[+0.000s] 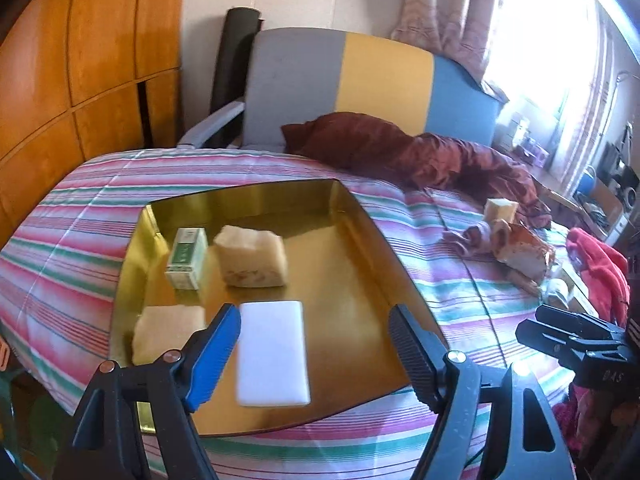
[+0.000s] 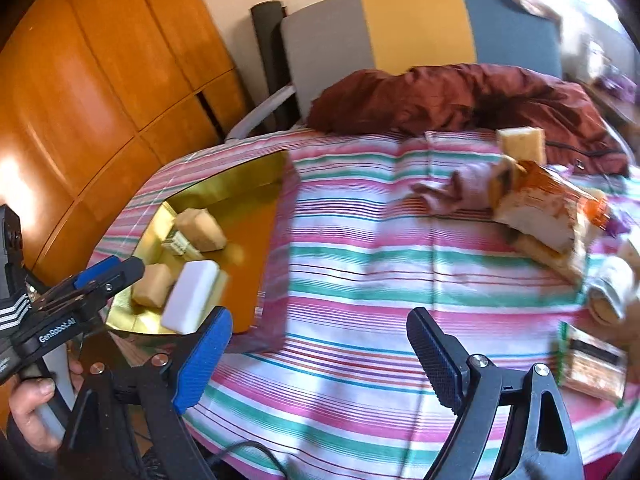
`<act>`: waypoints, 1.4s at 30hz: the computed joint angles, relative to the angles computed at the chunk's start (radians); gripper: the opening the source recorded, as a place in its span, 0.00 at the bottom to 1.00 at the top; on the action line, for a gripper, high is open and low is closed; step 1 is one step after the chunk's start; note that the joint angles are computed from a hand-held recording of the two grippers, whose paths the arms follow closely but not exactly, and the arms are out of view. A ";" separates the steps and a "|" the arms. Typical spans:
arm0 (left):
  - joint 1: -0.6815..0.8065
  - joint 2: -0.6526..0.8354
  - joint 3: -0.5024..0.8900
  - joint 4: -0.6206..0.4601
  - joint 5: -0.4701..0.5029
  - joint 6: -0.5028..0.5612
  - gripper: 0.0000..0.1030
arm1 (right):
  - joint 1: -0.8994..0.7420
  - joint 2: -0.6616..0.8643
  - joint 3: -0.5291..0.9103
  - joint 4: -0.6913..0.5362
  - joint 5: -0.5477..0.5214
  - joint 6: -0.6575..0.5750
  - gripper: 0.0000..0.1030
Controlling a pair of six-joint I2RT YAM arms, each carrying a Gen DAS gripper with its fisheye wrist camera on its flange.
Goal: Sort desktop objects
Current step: 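Move both grippers back to the pile of items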
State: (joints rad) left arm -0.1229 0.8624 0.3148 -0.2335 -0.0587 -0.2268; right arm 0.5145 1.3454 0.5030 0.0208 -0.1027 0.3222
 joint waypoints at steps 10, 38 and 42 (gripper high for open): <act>-0.139 0.147 0.076 0.063 0.009 0.004 0.75 | -0.306 -0.172 -0.097 -0.140 -0.079 -0.098 0.87; -0.592 0.931 0.659 0.144 0.198 0.285 0.76 | -0.992 0.347 0.360 -0.431 -0.018 -0.890 0.87; -0.637 1.053 0.785 0.096 0.256 0.360 0.76 | -0.989 0.368 0.379 -0.448 -0.008 -0.933 0.69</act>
